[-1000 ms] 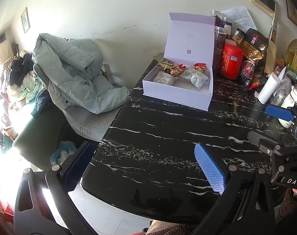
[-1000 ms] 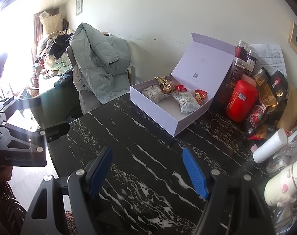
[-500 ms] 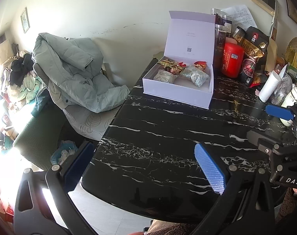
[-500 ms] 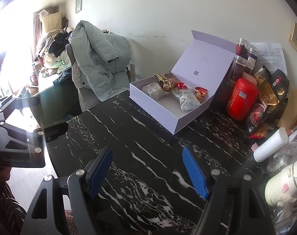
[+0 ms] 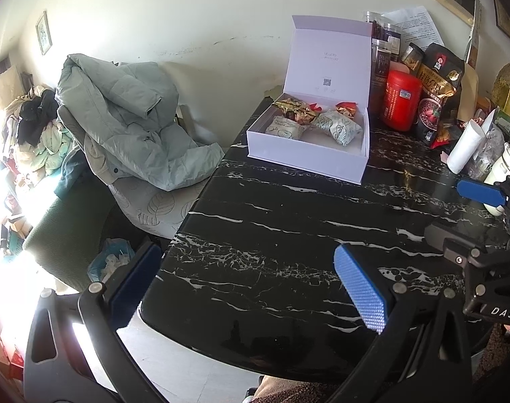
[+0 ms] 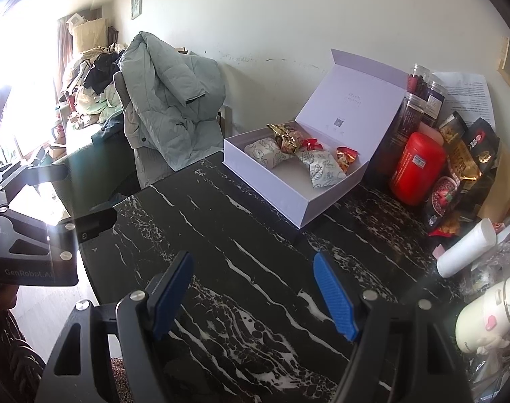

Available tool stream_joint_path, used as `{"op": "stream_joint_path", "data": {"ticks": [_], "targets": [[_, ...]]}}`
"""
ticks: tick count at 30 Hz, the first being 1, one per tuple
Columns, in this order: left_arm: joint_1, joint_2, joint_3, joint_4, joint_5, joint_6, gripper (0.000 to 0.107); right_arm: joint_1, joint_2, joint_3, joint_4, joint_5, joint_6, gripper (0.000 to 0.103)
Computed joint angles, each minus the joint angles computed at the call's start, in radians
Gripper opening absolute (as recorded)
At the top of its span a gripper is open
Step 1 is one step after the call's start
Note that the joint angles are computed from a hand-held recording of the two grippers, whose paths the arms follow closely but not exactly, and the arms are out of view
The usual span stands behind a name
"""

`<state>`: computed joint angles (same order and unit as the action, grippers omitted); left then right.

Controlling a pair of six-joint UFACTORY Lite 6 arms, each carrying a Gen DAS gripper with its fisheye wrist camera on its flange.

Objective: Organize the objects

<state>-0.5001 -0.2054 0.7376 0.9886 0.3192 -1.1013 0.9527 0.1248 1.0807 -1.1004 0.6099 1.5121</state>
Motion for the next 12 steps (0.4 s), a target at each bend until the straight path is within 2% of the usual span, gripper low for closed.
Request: {"op": "stream_joint_path", "data": {"ticks": [12], "targets": [[-0.001, 0.008, -0.002, 0.049, -0.015, -0.058, 0.103, -0.016, 0.007, -0.001, 0.013, -0.021, -0.015, 0.075]]}}
